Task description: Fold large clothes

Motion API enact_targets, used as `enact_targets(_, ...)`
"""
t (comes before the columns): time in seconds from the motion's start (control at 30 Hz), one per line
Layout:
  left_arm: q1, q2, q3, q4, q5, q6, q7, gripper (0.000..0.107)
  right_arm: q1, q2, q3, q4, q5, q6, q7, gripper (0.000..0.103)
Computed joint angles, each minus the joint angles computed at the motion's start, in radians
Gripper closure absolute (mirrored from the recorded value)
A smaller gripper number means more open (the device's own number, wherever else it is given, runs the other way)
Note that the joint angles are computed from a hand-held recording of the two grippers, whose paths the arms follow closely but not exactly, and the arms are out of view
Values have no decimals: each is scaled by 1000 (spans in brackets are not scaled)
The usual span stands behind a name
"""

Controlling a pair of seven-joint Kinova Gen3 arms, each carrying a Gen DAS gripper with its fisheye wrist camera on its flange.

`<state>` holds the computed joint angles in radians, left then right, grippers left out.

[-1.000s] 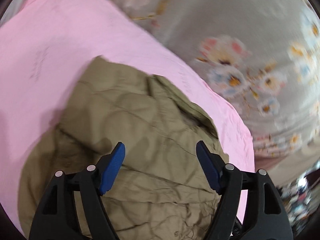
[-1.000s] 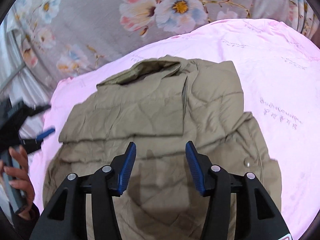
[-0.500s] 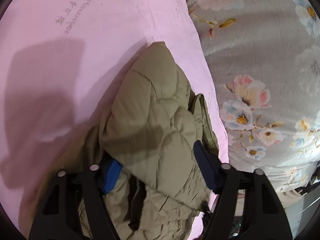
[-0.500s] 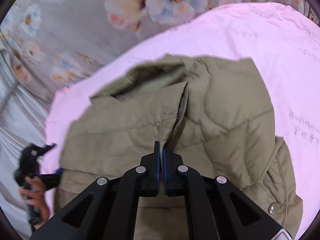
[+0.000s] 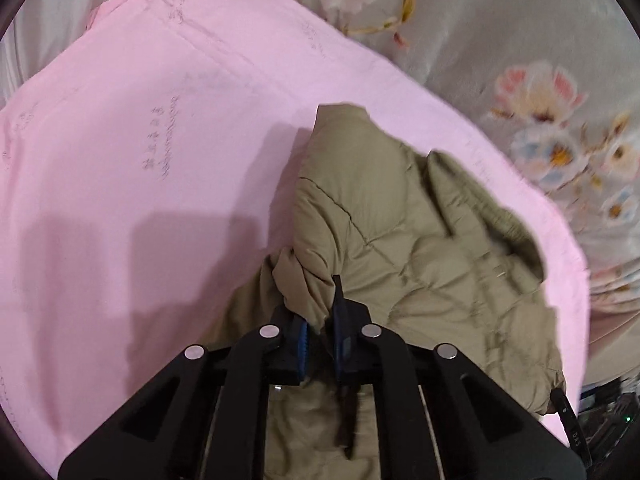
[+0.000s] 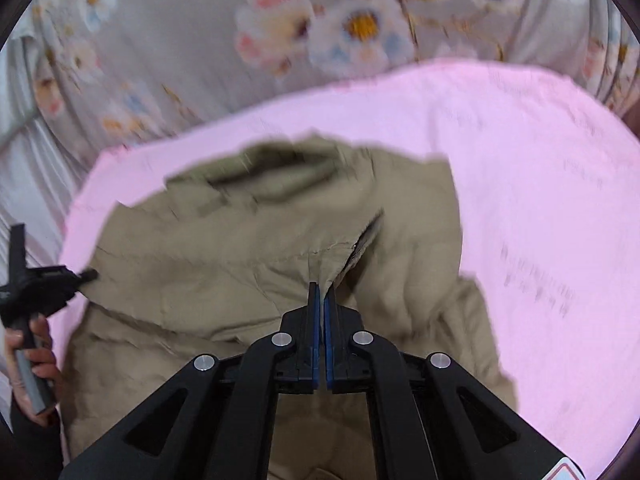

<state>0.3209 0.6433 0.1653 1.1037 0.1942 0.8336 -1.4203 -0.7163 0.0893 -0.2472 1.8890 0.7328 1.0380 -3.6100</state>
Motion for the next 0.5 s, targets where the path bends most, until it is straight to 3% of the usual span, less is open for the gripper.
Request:
enact_targets(0.07,14,2,-12,23,-15,-24,7,99,3,40,-10,15,8,-22,-28,101)
enact_targets(0.2,54,-20,-41,86,-72,-99,24,99,-44,108,20,-46,4,59,41,99)
enact_targets(0.37,70,-45,-42,120,-124,-132,15,95,-83,108,34,-69,-14,117,81,94)
enact_targets(0.43,67,-87,-38,149,-144,-127,-15,89,-117,84,26,-76,5,171,44,93)
enact_targets(0.5,76,-143,-42,198,-167,-159,-29,76,-137,55,13,-87,41,219,4,92)
